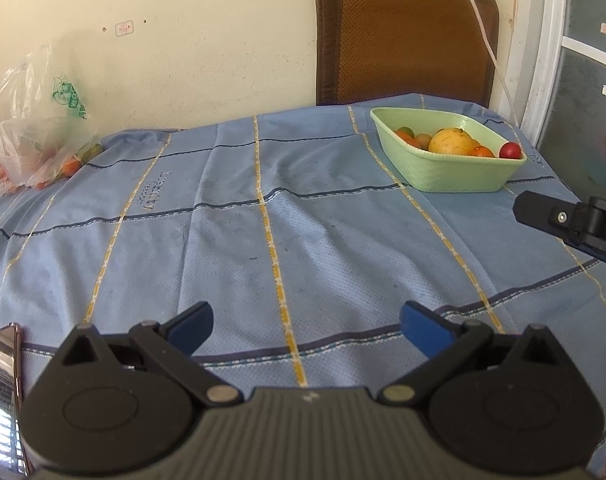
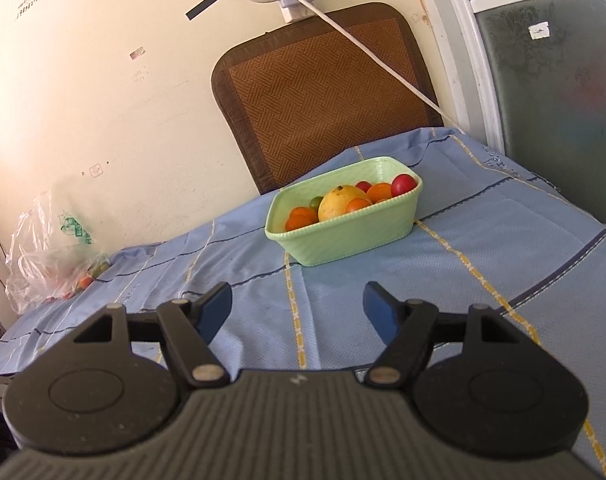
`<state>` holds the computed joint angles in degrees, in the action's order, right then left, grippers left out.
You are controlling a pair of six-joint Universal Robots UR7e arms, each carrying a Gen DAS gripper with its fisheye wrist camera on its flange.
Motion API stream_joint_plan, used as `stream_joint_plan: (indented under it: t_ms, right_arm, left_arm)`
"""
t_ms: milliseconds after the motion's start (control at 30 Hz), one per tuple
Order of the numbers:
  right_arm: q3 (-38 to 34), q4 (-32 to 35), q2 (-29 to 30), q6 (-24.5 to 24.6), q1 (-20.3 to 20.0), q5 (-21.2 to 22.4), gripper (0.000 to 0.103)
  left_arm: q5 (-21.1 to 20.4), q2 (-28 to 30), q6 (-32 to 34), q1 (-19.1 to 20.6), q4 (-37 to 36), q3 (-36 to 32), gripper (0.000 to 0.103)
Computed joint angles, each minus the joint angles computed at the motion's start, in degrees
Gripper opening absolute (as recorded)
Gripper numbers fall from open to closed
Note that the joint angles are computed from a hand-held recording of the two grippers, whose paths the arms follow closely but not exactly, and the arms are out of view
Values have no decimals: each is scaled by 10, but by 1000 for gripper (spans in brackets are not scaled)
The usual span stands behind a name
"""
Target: Organize fruits
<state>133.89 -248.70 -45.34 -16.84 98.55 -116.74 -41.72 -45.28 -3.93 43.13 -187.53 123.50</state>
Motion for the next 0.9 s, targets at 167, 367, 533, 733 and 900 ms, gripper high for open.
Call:
stream_joint_plan:
  t_ms: [167,367,533,733,900]
  right_arm:
    - [2,0,0,-14,3,-1,74]
    - [5,0,-2,-7,1,0,74]
    - [7,-2,-4,-5,-1,0,74]
    - [8,3,-6,-4,-2,0,74]
    - [7,9,-8,-4,-1,0,74]
  left_arm:
    - [2,-1,-1,-2,0,2,103]
    - [7,-2,-8,-6,4,4,103]
    - [6,-2,-13,-7,9,5,103]
    - [2,-3,-20,-5,20,4,103]
    - [4,-2,-18,-6,19,3,103]
